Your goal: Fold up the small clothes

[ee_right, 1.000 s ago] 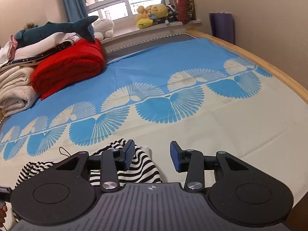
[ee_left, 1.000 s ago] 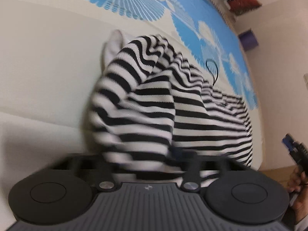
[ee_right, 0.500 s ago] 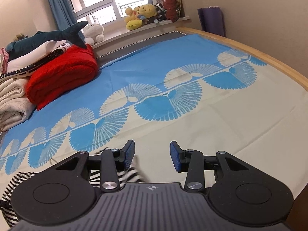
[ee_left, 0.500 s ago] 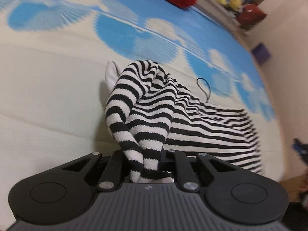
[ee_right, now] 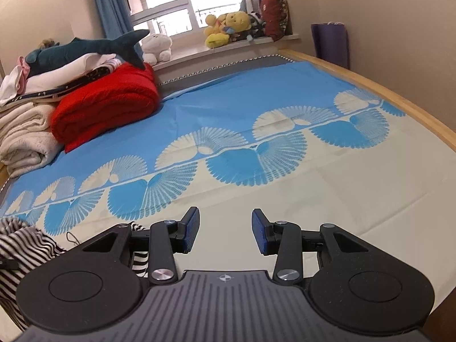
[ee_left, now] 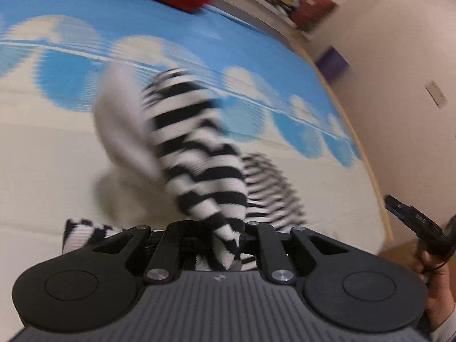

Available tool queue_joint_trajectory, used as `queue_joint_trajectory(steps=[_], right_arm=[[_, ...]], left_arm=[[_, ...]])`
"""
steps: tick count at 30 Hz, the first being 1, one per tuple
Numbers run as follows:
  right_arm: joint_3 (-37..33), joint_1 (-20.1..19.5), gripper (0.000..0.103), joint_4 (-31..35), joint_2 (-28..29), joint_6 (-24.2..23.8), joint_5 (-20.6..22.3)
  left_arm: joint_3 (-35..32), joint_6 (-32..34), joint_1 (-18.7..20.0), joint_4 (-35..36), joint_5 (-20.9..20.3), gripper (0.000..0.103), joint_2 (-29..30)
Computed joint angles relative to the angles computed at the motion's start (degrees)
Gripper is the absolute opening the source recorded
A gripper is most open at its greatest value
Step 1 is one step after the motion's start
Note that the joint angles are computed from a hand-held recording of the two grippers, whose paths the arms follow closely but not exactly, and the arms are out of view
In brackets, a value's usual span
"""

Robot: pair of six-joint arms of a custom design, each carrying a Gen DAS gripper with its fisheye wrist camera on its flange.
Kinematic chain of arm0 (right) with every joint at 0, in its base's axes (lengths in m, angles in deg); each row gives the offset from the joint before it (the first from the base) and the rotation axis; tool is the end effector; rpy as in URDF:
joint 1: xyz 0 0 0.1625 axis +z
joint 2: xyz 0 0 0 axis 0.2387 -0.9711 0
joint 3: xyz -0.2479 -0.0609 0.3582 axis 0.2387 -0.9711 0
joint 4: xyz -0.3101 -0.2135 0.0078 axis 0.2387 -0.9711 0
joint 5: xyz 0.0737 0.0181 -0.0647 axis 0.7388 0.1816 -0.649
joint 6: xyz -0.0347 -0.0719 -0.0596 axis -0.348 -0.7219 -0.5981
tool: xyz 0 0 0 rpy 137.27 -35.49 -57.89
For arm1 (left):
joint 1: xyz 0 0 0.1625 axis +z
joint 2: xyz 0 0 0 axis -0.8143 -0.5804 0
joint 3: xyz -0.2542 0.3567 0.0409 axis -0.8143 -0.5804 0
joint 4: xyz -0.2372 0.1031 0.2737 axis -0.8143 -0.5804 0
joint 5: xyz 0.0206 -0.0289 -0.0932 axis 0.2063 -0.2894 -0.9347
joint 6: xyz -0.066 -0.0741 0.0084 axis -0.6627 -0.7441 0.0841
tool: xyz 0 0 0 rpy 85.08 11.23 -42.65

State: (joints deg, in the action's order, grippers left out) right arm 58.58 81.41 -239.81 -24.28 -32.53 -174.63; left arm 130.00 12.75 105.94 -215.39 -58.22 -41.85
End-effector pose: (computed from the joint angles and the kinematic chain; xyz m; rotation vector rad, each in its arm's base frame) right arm 0.1243 -0.4885 0.4590 0.1060 -2.1606 1.2729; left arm -0.3095 -0.6513 0.2099 0.4391 2.9110 -0.5974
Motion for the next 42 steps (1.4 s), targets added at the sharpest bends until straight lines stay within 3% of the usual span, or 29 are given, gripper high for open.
queue_joint_trajectory(steps=[5,12,14,15,16,18,21,24,27,32,35,36,38,41,42], right_arm=[[0.57,-0.95,0.042,-1.5,-1.6,-2.08,-0.53],[0.44,-2.67,0.042,-0.53,-3.35,-2.15,-1.33],[0.31,-2.93,0.042,-0.26,-3.39,-2.57,-1.35],[0.26,-2.92,0.042,-0.24,-3.3,-3.18,-1.46],[0.31,-2.84,0.042,-0.4,-3.21,-3.86,-1.58],[0.41,-2.61,0.042,-0.74,-2.89,-5.13,-1.92],[0.29,-2.04,0.042,-0.28,-2.45,-5.06,-1.83],[0.38,-1.06,0.042,-0.09,-1.72,-3.33,-0.76],[0.64,0.17,0.042,0.2,-0.84,-0.95,1.47],[0.68,2.33,0.043,2.01,1.58,2.29,8.65],[-0.7,2.66,0.052,10.38,2.72,4.36,16.01],[-1.78,3.08,0.053,14.52,3.54,4.35,16.22],[-3.84,4.33,0.054,19.99,5.67,4.06,12.76],[-6.62,5.12,0.053,29.63,7.81,5.64,7.46],[-7.23,5.23,0.045,32.15,8.15,5.52,6.43]], left_arm=[[-8.26,-2.66,-3.51,2.05,-0.65,0.01,10.27],[-16.97,-4.5,-9.42,8.62,11.74,0.01,22.01],[-18.78,-3.99,-10.26,10.85,13.85,0.016,23.96],[-18.84,-3.49,-10.41,10.84,13.83,0.031,24.18],[-17.95,-2.28,-10.64,9.76,13.49,0.043,23.81],[-15.99,1.91,-10.83,6.22,11.65,0.05,22.63],[-11.51,5.82,-10.13,-1.35,4.99,0.054,18.77],[-5.26,6.24,-9.39,-10.21,3.22,0.054,13.49],[-0.35,4.97,-8.51,-14.74,4.46,0.054,8.03],[6.41,6.99,-9.05,-15.26,14.8,0.054,0.01],[11.38,7.72,-8.97,-17.02,19.18,0.054,-2.84],[12.29,7.06,-8.62,-16.1,19.88,0.054,-3.67],[12.9,4.09,-8.85,-10.55,22.8,0.054,-4.63],[12.63,6.23,-8.6,-12.07,21.98,0.054,-4.26],[12.31,6.19,-8.33,-11.31,21.4,0.055,-4.17]])
